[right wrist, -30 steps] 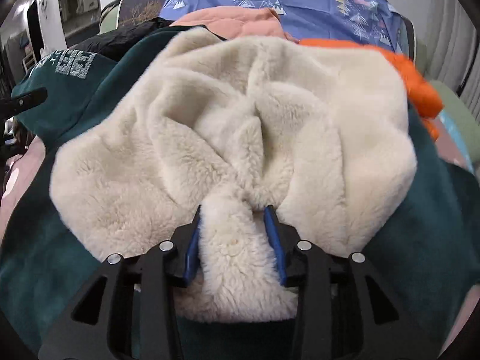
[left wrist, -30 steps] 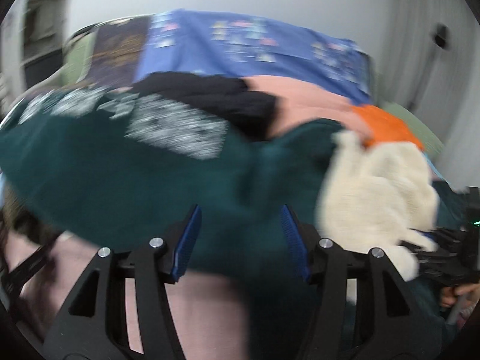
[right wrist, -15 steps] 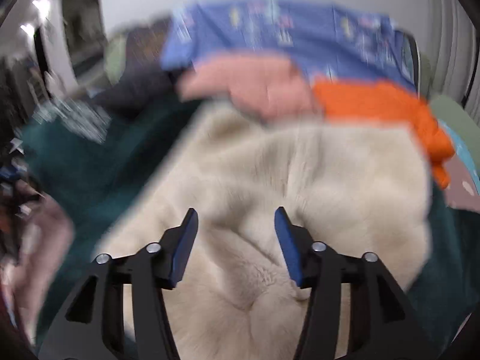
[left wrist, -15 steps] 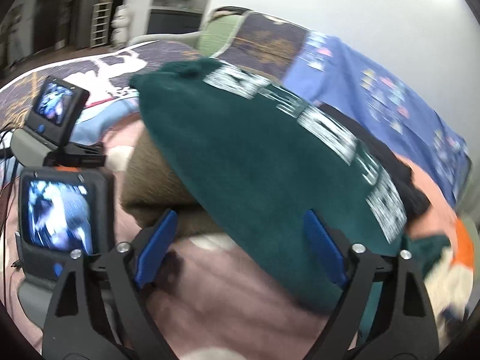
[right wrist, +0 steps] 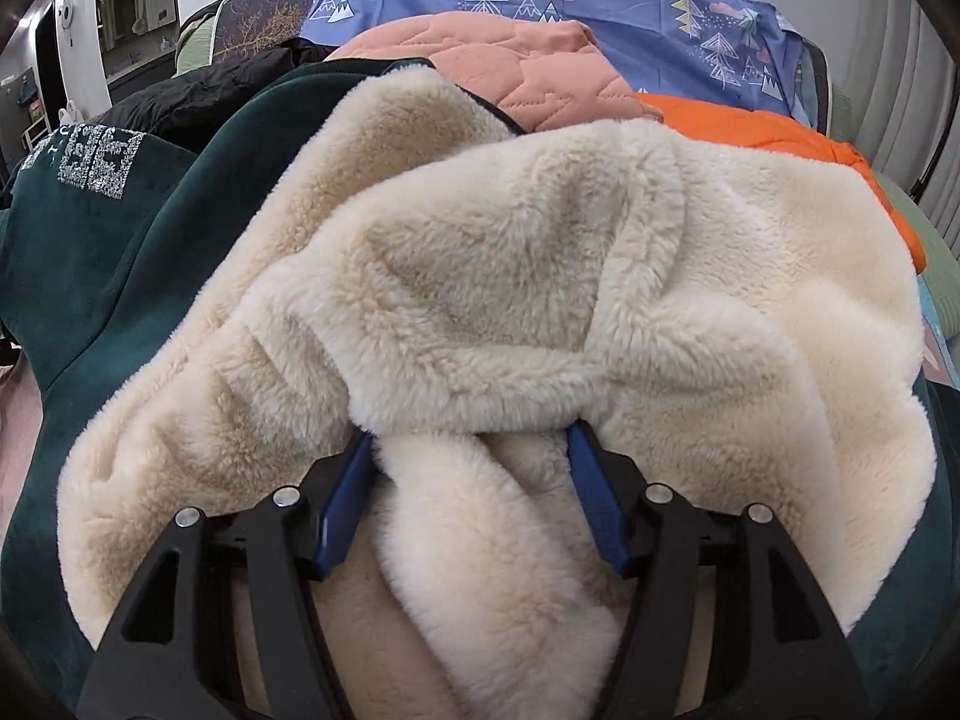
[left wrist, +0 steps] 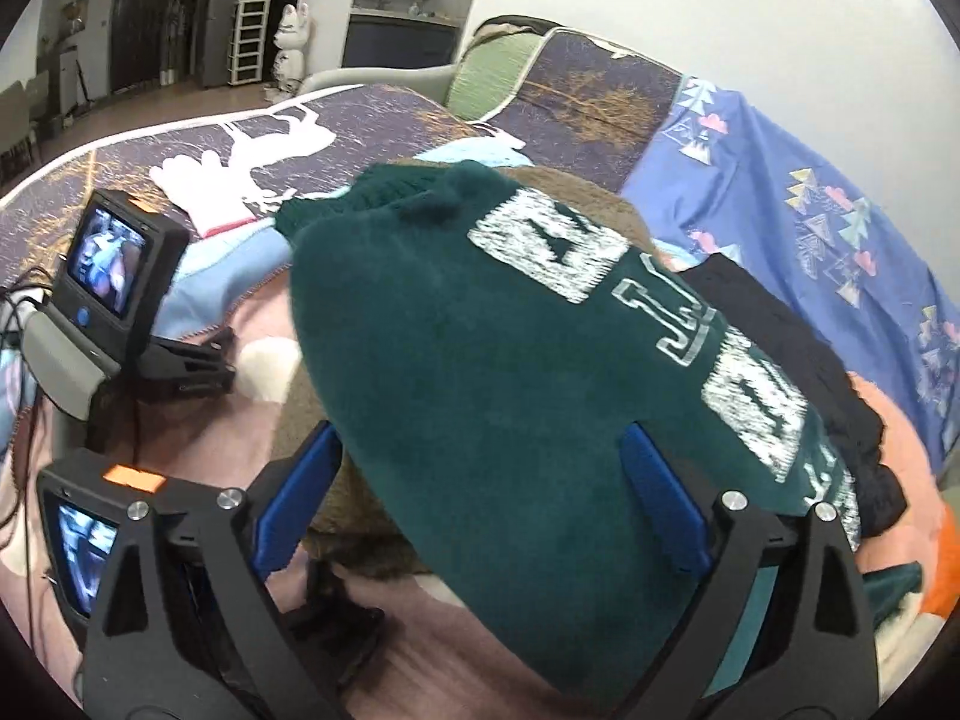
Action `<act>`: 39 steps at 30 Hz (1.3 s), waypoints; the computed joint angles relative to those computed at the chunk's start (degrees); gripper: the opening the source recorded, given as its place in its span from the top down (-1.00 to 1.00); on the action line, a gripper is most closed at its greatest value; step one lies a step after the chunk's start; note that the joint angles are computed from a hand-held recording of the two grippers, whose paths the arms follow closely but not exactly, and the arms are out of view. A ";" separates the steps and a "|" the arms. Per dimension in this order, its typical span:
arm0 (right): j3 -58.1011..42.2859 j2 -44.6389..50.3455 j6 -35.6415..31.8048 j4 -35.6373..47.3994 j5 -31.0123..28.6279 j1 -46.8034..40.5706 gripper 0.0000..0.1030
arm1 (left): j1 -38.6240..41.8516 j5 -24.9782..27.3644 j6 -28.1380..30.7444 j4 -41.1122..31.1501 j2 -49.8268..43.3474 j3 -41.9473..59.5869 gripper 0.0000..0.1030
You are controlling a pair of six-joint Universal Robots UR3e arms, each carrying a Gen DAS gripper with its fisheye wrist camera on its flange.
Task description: Fold large clothes
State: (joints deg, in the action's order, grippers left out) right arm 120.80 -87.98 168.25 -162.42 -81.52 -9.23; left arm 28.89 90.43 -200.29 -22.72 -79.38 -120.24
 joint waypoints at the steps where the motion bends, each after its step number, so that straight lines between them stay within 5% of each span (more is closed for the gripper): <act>1: 0.28 -0.42 -0.27 0.11 0.31 -0.34 -0.24 | -0.45 0.44 0.04 -0.61 -0.12 0.20 -0.86; 7: 0.86 -0.77 -0.31 -0.39 0.68 -0.59 -0.25 | -4.37 5.10 -1.35 -2.48 -2.95 2.33 -0.76; 12: 1.76 -1.32 -0.54 -0.95 1.28 -1.05 -0.25 | -7.70 7.26 -0.01 -1.76 -5.39 5.62 0.19; 13: 1.74 -1.34 -0.54 -0.93 1.28 -1.05 -0.25 | -9.08 9.23 1.00 -0.97 -6.20 6.47 0.62; 14: 1.77 -1.31 -0.52 -1.00 1.26 -1.04 -0.25 | -9.70 9.98 1.46 -0.71 -6.51 6.92 0.68; 21: 2.10 -1.68 -0.77 -0.92 2.14 -1.64 -0.25 | -14.69 14.99 2.46 9.51 -3.12 3.86 0.72; 27: 1.98 -2.55 -1.53 0.68 3.49 -2.51 -0.25 | -27.68 22.00 12.33 20.00 -3.78 7.65 0.72; 33: 3.17 -17.61 -6.99 18.95 21.40 -17.26 -0.24 | -47.93 21.01 28.64 24.83 -14.12 18.95 0.72; 39: 1.81 -35.42 -19.42 43.83 35.10 -40.50 -0.24 | -64.90 16.30 40.32 20.68 -29.87 28.45 0.61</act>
State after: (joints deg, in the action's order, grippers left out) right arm 122.61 -123.40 148.83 -118.59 -46.42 -49.74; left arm -36.02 106.73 -159.97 -2.04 -109.25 -91.79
